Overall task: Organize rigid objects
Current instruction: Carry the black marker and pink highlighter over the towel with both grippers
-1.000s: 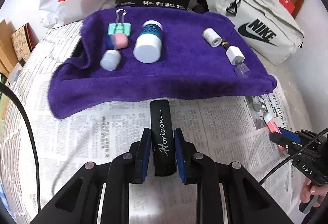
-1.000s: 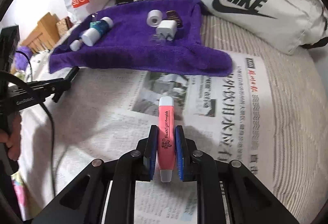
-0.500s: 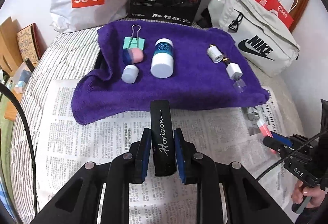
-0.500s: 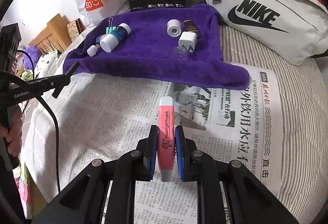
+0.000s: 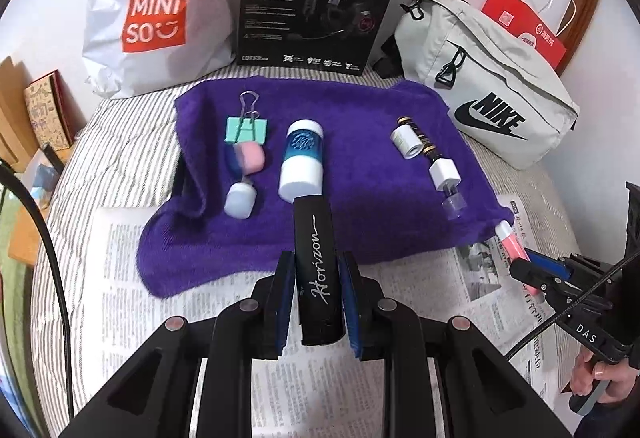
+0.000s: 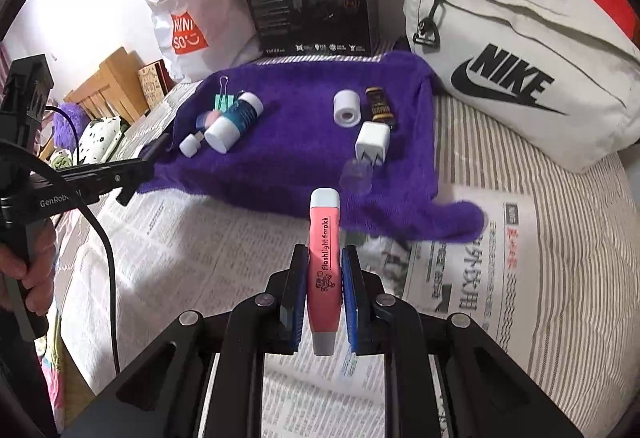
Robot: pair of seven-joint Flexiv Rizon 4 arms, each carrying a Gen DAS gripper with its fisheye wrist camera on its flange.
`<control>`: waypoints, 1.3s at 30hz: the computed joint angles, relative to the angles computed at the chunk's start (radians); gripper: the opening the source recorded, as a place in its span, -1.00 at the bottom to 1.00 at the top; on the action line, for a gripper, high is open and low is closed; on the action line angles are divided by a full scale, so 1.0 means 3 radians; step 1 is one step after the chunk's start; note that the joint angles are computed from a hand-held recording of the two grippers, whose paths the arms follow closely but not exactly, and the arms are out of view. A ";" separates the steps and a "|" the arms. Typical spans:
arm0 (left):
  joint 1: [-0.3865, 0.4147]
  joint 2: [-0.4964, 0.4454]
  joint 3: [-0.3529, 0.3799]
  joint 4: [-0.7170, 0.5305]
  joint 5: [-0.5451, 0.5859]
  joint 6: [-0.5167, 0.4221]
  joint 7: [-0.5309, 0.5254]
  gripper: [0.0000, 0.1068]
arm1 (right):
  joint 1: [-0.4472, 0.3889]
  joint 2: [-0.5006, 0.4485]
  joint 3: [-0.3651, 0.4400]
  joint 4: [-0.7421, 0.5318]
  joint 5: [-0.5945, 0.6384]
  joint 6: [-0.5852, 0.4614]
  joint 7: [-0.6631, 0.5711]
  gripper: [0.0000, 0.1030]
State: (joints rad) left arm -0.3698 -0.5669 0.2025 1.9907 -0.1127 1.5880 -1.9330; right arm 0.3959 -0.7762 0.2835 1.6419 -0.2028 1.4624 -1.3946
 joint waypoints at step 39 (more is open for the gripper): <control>0.0571 -0.0653 -0.0482 -0.0928 -0.0117 -0.0595 0.0517 -0.59 | 0.0149 -0.0584 -0.0009 -0.1184 0.0232 -0.0693 -0.0304 -0.68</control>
